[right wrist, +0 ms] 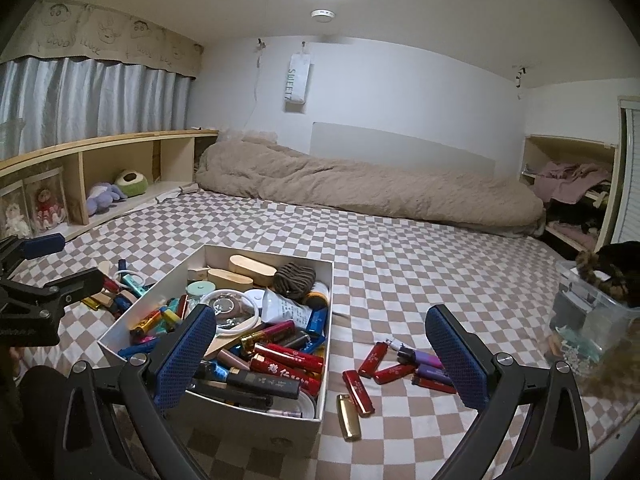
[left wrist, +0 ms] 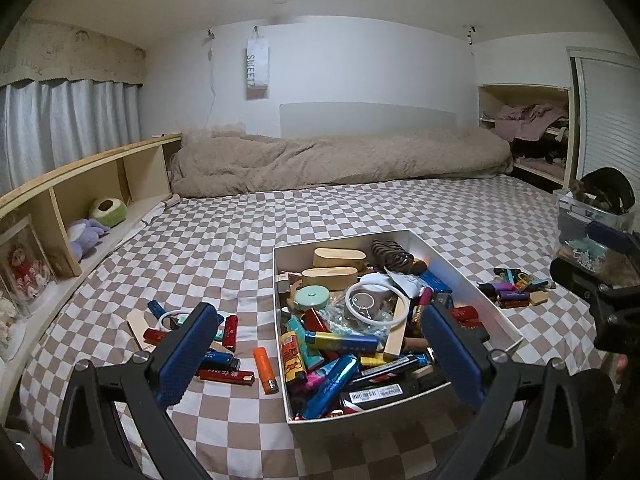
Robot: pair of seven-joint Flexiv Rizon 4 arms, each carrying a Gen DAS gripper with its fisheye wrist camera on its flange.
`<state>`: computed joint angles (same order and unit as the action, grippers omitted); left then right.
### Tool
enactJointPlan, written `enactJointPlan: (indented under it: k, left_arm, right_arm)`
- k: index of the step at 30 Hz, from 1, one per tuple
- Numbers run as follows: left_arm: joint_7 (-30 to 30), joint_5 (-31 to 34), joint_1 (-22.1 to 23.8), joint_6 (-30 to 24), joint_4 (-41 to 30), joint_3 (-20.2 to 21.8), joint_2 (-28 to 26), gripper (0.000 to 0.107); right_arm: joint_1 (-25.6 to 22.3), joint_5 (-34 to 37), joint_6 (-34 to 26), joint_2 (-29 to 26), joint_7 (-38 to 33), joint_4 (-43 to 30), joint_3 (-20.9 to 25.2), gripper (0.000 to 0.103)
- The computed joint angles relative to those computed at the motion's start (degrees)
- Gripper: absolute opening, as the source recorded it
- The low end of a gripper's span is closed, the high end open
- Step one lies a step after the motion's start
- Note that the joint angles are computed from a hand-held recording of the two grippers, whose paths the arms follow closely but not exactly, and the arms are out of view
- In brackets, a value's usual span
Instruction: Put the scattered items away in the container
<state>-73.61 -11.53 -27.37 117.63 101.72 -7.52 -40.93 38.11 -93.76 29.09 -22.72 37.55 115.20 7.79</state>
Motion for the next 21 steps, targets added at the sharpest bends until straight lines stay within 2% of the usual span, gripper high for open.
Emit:
enactJointPlan:
  k: [5, 21]
  left_arm:
    - [0.5, -0.7, -1.2, 0.9, 1.3, 1.2, 1.0, 0.103]
    - [0.8, -1.7, -1.1, 1.8, 3.1, 1.1, 2.0, 0.103]
  right_arm:
    - [0.2, -0.4, -0.4, 0.4, 0.6, 0.3, 0.3, 0.103]
    - [1.1, 0.4, -0.9, 0.3, -0.3, 0.0, 0.5, 0.103]
